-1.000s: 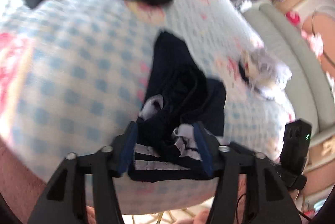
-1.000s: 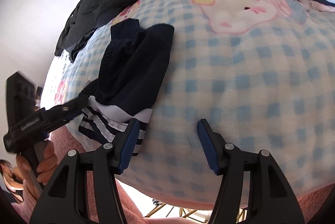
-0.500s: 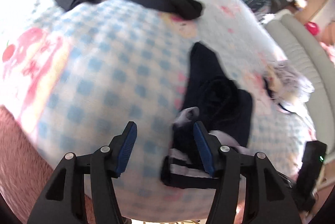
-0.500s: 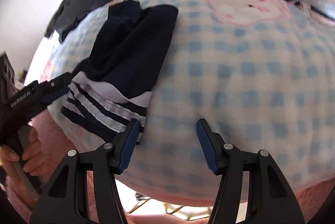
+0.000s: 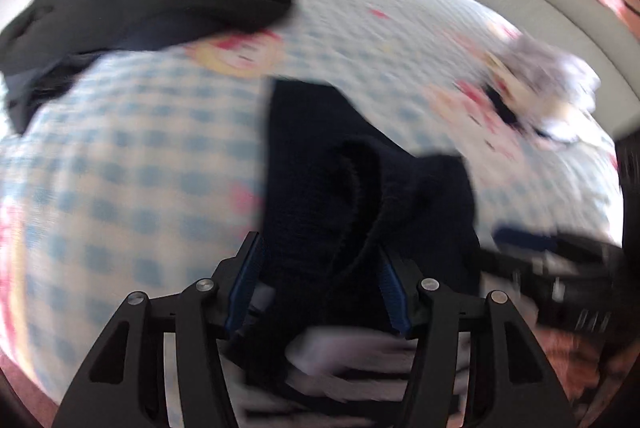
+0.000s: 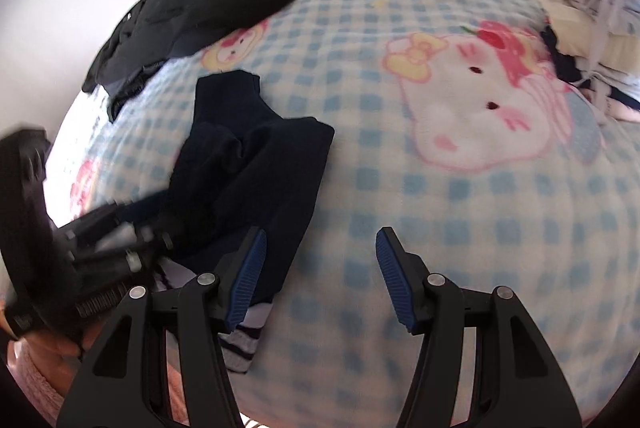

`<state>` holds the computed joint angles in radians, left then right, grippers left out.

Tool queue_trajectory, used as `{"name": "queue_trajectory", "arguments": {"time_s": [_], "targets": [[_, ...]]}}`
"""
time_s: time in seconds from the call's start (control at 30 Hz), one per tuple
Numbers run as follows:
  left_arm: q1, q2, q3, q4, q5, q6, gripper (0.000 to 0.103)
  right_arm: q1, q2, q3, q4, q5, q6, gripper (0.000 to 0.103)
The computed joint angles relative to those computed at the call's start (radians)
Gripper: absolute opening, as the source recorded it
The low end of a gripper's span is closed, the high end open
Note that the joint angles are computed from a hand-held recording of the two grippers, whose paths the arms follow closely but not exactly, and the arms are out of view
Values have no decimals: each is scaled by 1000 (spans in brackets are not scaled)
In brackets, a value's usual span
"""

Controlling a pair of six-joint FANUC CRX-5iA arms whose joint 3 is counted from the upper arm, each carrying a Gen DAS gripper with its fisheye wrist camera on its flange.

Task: Fold clothes
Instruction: 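Grasp the folded navy shorts bundle with the left gripper and lift it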

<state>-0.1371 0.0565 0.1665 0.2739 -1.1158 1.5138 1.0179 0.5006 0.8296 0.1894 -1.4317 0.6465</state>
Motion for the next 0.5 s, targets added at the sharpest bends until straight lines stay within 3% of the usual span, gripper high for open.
{"name": "queue_trajectory", "arguments": {"time_s": [0.13,0.23,0.3,0.4,0.5], "targets": [[51,-8,-33,52,6,15,57,-4,51,52,-16,-49,49,63],[93,-43,-117,213,11,-86,57,-3,53,63,-3,-35,62,64],[118,-84,-180,298,16,-105,57,-7,23,28,1,22,60,64],[143,-169,-256,290,26,4,58,-23,-19,-17,-5,114,46,64],[178,-217,-328,332,0,98,58,-46,20,48,-30,95,81,65]]}}
